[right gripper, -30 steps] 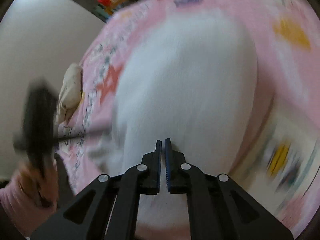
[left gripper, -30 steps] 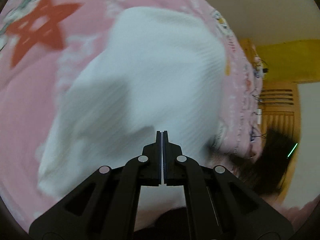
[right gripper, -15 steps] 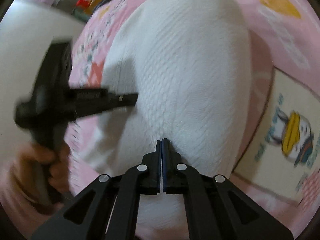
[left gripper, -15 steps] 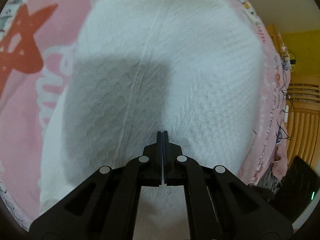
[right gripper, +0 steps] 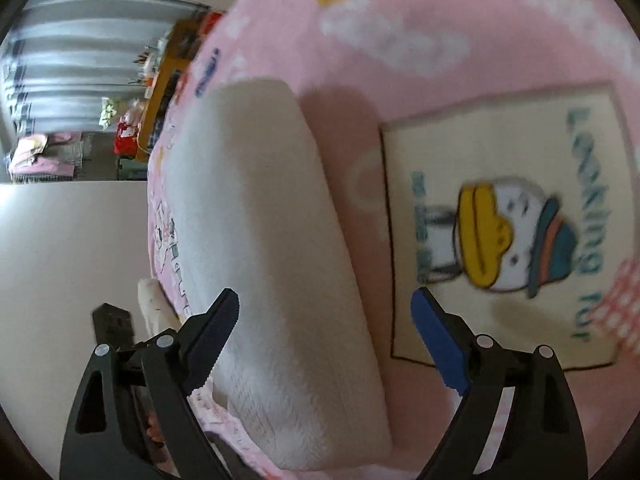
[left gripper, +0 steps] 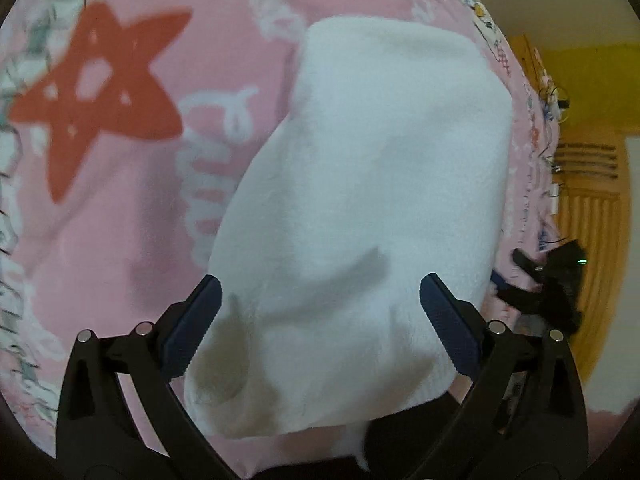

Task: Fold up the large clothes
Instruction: 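Grasp the folded hoodie edges with both tools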

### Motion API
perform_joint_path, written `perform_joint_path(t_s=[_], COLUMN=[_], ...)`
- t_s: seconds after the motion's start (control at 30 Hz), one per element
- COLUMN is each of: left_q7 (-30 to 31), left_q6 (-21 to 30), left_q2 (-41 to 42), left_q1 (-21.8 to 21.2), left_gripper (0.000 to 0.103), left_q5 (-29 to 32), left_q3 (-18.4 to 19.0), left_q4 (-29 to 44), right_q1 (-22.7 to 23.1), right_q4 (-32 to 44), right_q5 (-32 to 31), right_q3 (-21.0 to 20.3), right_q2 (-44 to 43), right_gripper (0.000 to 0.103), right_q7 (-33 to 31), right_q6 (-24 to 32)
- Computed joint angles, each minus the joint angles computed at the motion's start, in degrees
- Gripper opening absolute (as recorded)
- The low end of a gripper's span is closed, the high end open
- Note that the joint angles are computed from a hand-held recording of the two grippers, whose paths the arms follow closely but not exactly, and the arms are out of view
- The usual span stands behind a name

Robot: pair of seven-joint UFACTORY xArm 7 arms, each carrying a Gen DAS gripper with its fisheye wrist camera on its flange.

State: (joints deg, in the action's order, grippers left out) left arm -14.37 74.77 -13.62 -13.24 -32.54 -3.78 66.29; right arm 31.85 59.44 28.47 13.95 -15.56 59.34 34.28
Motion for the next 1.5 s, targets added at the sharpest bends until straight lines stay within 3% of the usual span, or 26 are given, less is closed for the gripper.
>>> perform_joint_path(t_s=[0.1, 0.2, 0.37, 0.43, 0.5, 0.7, 0.83, 1.0, 1.2, 1.33, 1.43, 1.5], left_q7=[3.71, 5.43, 8.68, 10.46, 11.6, 10.93, 9.85, 12.73, 18.36, 12.85, 7.45, 4.5], left_q6=[0.18, 2.56, 4.05, 4.99, 5.69, 2.75, -0.22, 4.7, 6.66, 1.23, -1.44, -4.19], left_q2=[1.52, 5.23, 9.4, 10.39, 10.97, 9.44, 8.35, 11.65, 12.68, 13.95, 12.41, 10.35], left_q1=[0.01, -0.19, 0.25, 0.84, 1.53, 1.47, -0.05, 0.17, 1.01, -0.65, -2.23, -3.33], left_gripper=[0.097, 0.097, 0.097, 0.097, 0.097, 0.097, 0.098, 0.098, 0.098, 0.098, 0.097, 0.095], left_q5=[-5.89, -3.02, -4.42, -6.02, -8.12, -13.17, -9.51, -9.42, -10.91, -8.11, -5.65, -5.56], left_q3=[1.56, 0.23, -0.55, -0.44, -0.27, -1.28, -2.42, -1.5, -1.68, -3.55, -4.64, -5.19], left_q4=[-2.45, -0.49, 1.39, 1.63, 1.38, -1.86, -2.27, 2.08, 1.85, 3.07, 3.03, 1.74], right_q1=[1.4, 1.82, 3.89, 5.14, 3.81, 3.87, 3.47, 2.7, 2.43, 3.39, 3.03, 2.7], right_q4=[0.38, 0.2, 0.71, 2.46, 3.62, 1.06, 1.42, 1.89, 1.57, 1.14, 3.08, 3.74], right_q5=[2.51, 4.84, 16.2, 21.44, 20.86, 37.52, 35.96, 38.92, 37.87, 33.62, 32.31, 27.36], right_q3=[-0.71, -0.76, -1.79, -2.67, -1.38, -0.21, 0.62, -0.04, 0.97, 2.16, 1.39, 1.76], right_q2=[2.02, 3.39, 5.99, 7.7, 8.98, 9.41, 9.76, 10.02, 9.95, 10.31, 11.69, 11.49], right_gripper=[0.087, 0.093, 0.093, 0.096, 0.096, 0.097, 0.097, 0.097, 0.097, 0.097, 0.096, 0.092], right_q7=[-4.85, -8.17, -18.02, -24.86, -26.19, -38.94, -37.19, -39.45, -39.23, -34.25, -31.92, -28.12], right_q6=[-0.86, -2.79, -8.01, -6.6, -5.85, -10.21, -10.99, -7.5, -9.27, -13.63, -10.48, -9.6])
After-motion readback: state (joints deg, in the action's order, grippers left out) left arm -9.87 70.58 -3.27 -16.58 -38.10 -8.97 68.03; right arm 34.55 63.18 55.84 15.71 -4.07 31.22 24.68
